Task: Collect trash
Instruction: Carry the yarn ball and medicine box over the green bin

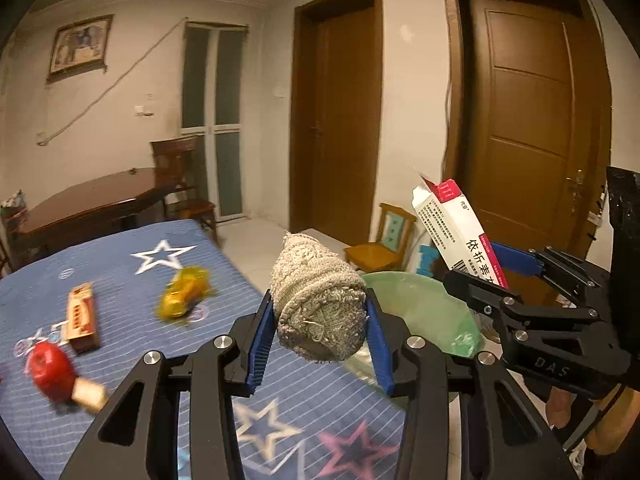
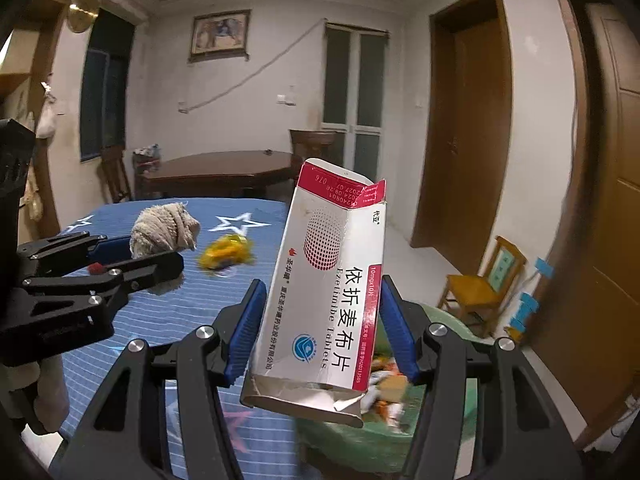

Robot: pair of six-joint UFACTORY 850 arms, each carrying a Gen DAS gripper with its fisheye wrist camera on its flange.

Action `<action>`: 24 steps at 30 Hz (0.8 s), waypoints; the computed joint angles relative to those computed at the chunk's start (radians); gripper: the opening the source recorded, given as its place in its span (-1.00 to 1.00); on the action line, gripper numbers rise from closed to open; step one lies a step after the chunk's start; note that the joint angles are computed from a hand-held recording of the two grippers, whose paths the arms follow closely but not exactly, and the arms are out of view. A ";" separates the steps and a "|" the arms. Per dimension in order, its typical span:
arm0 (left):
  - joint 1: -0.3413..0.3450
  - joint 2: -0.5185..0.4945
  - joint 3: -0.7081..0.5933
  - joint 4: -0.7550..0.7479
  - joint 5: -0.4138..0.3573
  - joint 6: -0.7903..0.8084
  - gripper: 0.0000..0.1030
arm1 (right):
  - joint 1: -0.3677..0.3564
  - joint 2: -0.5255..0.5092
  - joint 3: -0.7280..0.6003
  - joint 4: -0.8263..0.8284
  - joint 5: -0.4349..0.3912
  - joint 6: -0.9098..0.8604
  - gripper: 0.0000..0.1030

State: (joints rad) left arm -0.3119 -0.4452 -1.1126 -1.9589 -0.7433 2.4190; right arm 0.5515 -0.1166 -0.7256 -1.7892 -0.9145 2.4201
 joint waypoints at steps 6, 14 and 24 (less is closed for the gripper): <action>-0.082 -0.059 -0.082 0.059 0.041 -0.067 -0.15 | -0.085 0.046 0.044 0.027 0.088 -0.037 0.06; -0.170 -0.206 -0.279 0.246 0.106 -0.292 -0.15 | -0.218 0.061 0.071 0.018 0.283 -0.051 0.06; -0.232 -0.376 -0.478 0.431 0.176 -0.505 -0.15 | -0.322 0.021 0.076 -0.029 0.423 -0.011 0.06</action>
